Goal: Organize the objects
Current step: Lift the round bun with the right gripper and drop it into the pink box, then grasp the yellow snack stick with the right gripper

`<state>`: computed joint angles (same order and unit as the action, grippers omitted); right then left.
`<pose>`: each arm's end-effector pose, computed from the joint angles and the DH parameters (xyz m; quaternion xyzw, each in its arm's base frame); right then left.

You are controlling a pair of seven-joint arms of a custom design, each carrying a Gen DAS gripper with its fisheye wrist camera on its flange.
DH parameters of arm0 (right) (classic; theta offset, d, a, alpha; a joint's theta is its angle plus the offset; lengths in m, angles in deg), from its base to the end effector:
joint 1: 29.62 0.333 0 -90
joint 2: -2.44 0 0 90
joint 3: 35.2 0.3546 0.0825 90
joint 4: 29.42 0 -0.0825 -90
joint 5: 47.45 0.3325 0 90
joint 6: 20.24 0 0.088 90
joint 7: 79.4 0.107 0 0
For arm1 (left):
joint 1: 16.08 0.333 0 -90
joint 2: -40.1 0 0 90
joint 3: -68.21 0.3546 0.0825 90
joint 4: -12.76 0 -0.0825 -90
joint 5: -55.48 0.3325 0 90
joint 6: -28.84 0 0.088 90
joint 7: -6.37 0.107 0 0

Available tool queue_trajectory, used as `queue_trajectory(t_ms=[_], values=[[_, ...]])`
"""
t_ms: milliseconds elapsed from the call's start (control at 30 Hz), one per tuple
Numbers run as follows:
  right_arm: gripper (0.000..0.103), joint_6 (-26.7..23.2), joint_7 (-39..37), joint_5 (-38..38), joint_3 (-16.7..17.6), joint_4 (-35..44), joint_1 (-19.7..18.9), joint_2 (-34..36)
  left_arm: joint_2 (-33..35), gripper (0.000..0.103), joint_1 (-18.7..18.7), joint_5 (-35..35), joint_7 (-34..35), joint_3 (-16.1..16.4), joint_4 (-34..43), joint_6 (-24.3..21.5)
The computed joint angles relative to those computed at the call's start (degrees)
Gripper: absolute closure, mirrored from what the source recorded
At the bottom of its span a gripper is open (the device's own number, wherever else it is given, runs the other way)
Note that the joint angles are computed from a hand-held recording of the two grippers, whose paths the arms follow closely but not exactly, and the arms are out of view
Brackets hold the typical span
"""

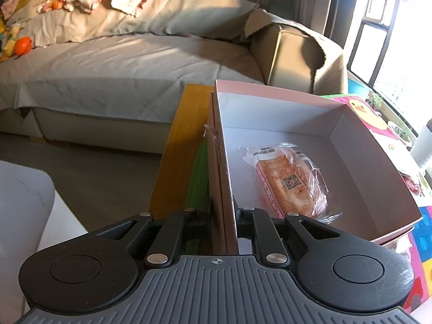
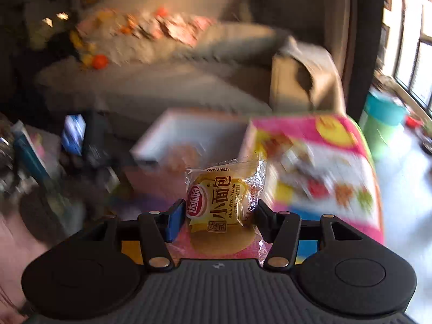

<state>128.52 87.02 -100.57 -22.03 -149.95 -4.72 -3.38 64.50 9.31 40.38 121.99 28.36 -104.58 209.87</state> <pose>0.3908 0.3327 0.5817 -0.6417 0.6359 -0.2809 0.3241 0.6159 -0.0774 0.4293 -0.5534 0.7339 -0.3529 0.1750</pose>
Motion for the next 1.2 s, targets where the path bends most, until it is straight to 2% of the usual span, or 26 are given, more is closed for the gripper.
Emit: queue_trajectory(t_ms=[133,333,400,433,467,533,600,633,700,767,833,933,1067,1200], values=[[0.048,2.8,-6.2,2.9,-2.6,10.2,-0.3,8.4,0.5,0.089,1.9,-0.4,0.8,-1.9,0.1,-0.3],[0.048,8.5,-9.7,9.2,-8.1,25.1,0.8,21.0,0.5,0.089,1.5,-0.7,0.5,-1.6,0.2,-0.4],[0.040,8.3,-10.8,9.9,-9.9,30.6,1.9,25.9,0.5,0.089,1.1,-0.8,0.3,-1.4,0.4,-0.4],[0.031,7.9,-11.3,10.7,-10.6,32.2,2.4,27.4,0.5,0.089,1.0,-0.9,0.3,-1.3,0.4,-0.4],[0.031,7.9,-11.9,11.8,-11.1,33.0,2.7,28.5,0.5,0.089,1.0,-0.9,0.3,-1.3,0.5,-0.5],[0.031,9.6,-12.1,13.2,-12.3,31.7,3.3,28.4,0.5,0.088,1.0,-1.1,0.3,-1.3,0.6,-0.6],[0.031,10.7,-9.4,10.3,-15.9,28.3,5.9,26.3,0.4,0.088,0.4,-1.1,0.3,-0.8,0.7,-0.7],[0.031,10.0,-7.4,7.2,-18.1,26.5,7.7,24.9,0.4,0.088,0.2,-1.2,0.3,-0.5,0.7,-0.8],[0.031,8.7,-3.3,-0.2,-20.3,22.0,9.6,21.5,0.2,0.089,-0.9,-1.2,0.0,0.6,0.8,-0.8],[0.027,7.9,0.8,-5.9,-20.5,16.6,9.6,17.6,-0.2,0.089,-1.9,-1.0,-0.1,1.7,0.9,-1.1],[0.024,7.0,5.1,-9.7,-20.1,10.3,8.8,14.0,-0.8,0.089,-2.8,-1.1,-0.1,2.7,0.5,-1.2],[0.024,6.1,8.6,-8.2,-18.8,2.6,6.0,10.5,-1.2,0.089,-3.8,-1.6,-0.4,3.6,0.3,-0.9],[0.024,11.4,15.6,-7.5,-18.0,-3.7,1.2,9.4,-1.8,0.089,-5.8,-1.5,-0.9,5.8,0.4,-1.4],[0.024,15.9,18.7,-9.2,-16.2,-4.9,-2.5,11.3,-2.2,0.090,-7.2,-1.9,-1.0,7.2,0.3,-1.5]])
